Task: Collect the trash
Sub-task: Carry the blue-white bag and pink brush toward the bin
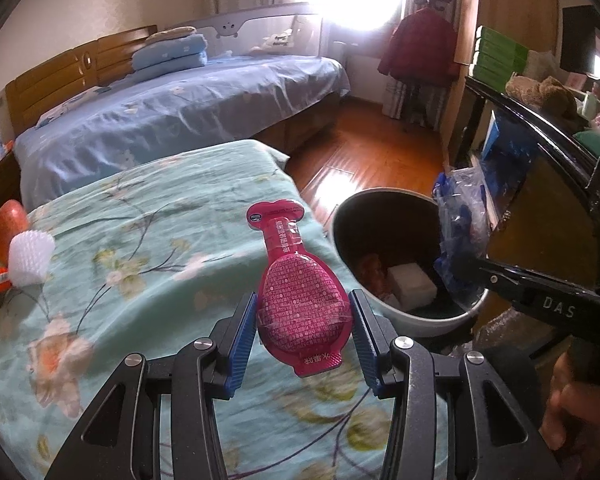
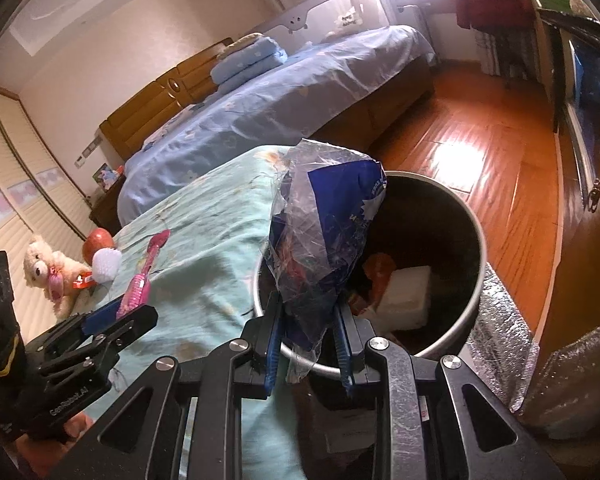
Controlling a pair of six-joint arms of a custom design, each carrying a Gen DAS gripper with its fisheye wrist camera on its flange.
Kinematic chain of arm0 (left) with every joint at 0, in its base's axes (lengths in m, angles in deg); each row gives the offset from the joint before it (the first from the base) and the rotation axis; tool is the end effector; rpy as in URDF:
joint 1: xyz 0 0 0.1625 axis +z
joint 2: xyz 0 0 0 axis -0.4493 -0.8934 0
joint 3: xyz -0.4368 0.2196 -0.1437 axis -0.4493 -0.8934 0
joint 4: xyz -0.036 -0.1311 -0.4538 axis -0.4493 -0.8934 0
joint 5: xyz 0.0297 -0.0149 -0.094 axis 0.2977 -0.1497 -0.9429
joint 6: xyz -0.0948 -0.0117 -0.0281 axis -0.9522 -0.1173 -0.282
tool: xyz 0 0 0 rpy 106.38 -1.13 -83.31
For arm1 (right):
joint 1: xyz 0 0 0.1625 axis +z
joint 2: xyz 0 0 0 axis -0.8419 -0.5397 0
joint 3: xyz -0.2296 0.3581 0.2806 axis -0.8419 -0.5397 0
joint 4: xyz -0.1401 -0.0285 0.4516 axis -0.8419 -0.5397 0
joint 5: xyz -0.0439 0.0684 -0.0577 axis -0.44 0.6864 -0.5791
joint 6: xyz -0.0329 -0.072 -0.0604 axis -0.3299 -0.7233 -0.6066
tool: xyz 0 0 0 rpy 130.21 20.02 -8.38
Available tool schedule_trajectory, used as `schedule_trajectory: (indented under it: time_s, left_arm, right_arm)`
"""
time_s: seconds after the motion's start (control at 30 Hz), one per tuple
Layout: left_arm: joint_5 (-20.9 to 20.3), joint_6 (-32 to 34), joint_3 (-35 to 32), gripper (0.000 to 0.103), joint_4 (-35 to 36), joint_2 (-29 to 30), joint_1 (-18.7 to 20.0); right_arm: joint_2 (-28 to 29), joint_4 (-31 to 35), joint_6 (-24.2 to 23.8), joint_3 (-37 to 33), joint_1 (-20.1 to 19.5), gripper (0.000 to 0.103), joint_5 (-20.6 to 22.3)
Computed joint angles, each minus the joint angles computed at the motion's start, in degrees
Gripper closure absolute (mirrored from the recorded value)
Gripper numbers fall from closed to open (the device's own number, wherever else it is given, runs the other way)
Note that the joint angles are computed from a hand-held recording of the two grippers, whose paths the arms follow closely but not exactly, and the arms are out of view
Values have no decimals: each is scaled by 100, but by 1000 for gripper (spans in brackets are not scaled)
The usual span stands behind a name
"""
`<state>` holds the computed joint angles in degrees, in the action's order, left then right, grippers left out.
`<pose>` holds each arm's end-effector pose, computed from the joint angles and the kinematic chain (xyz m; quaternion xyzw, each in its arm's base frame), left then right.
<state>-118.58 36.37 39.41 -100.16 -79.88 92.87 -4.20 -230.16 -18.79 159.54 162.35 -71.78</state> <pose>-0.0888 -0.6515 0.2332 0.3379 0.8713 -0.2533 0.2500 0.2564 -0.6322 0.0382 0.0410 -0.9128 0.3530 0.2011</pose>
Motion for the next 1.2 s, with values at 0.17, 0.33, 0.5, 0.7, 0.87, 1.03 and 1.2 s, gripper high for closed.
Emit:
schedule_trajectory:
  time_s: [0.17, 0.33, 0.5, 0.7, 0.87, 1.03, 1.2]
  left_arm:
    - [-43, 48, -139, 58, 77, 169, -32]
    - [-67, 94, -214, 58, 130, 305, -81]
    - [-39, 115, -318, 58, 181, 463, -116]
    - [-51, 119, -425, 58, 242, 601, -132]
    - [-77, 124, -534, 58, 318, 705, -136]
    - [-107, 163, -564, 58, 345, 753, -141]
    - [-140, 139, -611, 58, 422, 805, -137]
  right_arm:
    - [-44, 45, 28, -4, -81, 79, -59]
    - [-87, 123, 30, -17, -154, 79, -106]
    - [-118, 200, 51, -46, -221, 79, -116]
    - [-148, 309, 64, -78, -274, 79, -110]
    - [-187, 430, 85, -104, -307, 78, -114]
    - [-203, 546, 85, -150, -331, 78, -132]
    - [-222, 643, 118, -191, -374, 77, -93]
